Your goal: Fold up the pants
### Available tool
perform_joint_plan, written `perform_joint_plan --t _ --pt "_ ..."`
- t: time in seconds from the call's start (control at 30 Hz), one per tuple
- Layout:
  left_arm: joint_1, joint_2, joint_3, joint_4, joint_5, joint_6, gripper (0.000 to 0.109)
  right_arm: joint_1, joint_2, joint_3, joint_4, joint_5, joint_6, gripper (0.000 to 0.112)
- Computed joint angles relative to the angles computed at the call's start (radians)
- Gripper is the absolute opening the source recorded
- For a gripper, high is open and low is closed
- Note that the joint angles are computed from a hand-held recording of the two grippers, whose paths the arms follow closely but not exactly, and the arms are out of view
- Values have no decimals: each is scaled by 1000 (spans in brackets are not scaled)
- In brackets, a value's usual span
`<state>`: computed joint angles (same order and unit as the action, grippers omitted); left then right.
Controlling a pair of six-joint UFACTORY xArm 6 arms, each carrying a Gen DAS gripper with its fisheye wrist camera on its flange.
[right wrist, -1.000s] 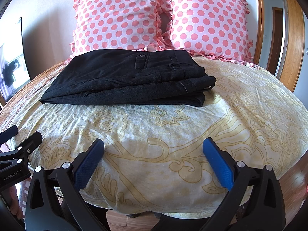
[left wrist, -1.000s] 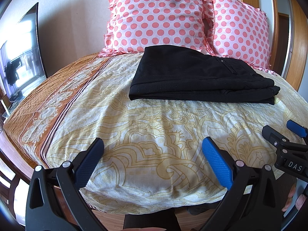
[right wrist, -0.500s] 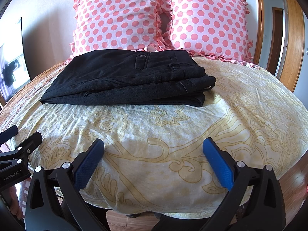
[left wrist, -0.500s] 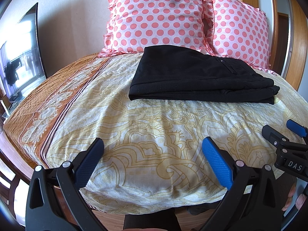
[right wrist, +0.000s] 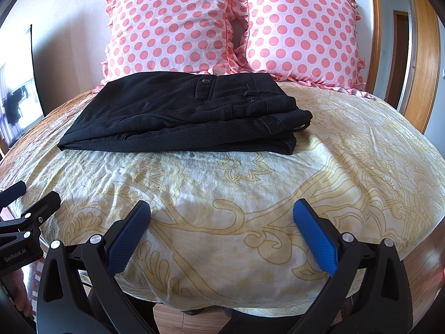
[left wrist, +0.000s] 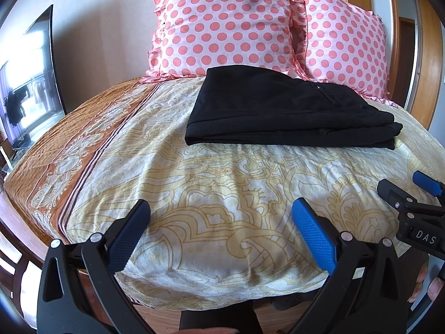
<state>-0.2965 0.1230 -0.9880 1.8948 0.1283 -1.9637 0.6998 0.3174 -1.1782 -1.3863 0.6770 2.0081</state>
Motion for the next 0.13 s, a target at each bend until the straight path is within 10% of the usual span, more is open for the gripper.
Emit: perform_joint_plan --t 0.13 --pt "-1 0 0 0 1 -1 101 0 1 -1 1 0 -1 102"
